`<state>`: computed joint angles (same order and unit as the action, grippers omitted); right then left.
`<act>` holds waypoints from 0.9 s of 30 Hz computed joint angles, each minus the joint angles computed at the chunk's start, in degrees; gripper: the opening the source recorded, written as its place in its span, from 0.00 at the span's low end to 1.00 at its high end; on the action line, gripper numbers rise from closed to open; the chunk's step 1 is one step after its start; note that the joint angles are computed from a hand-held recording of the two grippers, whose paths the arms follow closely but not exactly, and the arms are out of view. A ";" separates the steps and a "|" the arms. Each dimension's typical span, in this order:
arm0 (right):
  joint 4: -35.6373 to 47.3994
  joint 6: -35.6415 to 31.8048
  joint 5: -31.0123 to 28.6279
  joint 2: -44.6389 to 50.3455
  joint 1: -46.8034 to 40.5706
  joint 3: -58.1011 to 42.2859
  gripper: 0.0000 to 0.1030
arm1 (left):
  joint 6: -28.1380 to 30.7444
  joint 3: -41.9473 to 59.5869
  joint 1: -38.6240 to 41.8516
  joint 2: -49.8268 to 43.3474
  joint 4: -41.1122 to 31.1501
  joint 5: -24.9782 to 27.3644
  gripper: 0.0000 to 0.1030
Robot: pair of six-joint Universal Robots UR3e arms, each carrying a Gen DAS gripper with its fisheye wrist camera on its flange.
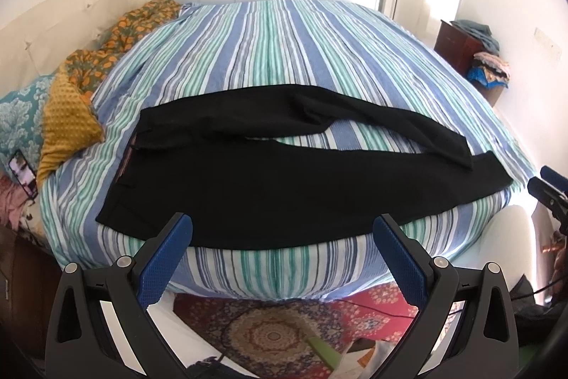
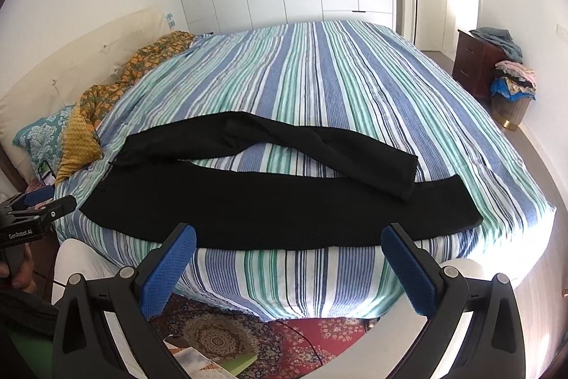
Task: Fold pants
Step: 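Grasp the trouser leg hems with the right gripper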
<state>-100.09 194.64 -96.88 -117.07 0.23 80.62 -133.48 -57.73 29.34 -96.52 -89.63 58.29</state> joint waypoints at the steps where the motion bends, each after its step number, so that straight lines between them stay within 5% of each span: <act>1: -2.51 -2.22 1.43 -1.36 -1.71 2.45 1.00 | -0.15 0.05 -0.17 -0.19 0.25 0.19 0.99; 8: -5.70 -21.09 12.86 -1.77 -24.90 11.47 1.00 | -1.84 -1.69 -1.43 -0.30 4.37 0.99 0.99; 12: -10.78 -25.20 16.17 7.24 -27.40 13.52 0.98 | -2.65 -1.54 -2.38 -0.70 5.26 1.50 0.99; 21: -27.99 -31.79 3.43 30.69 -18.55 10.44 0.83 | -4.70 1.65 -3.82 -4.09 3.10 4.35 0.99; 24: -32.00 -35.58 -0.34 37.32 -17.31 8.29 0.72 | -5.57 2.87 -4.77 -5.81 2.56 6.15 0.99; 25: -32.99 -36.96 -1.73 39.53 -17.11 7.03 0.59 | -5.86 3.82 -5.15 -6.62 1.92 6.78 0.99; 26: -32.70 -38.21 -1.58 41.06 -17.64 5.39 0.27 | -6.17 4.72 -5.46 -7.37 1.48 7.21 0.99; 27: -29.75 -39.10 0.36 42.49 -18.98 2.13 0.16 | -6.34 5.05 -5.60 -7.66 1.48 7.47 0.99</act>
<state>-129.84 155.54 -96.52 -74.58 -18.76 82.75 -139.82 -52.68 23.74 -104.17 -88.15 65.76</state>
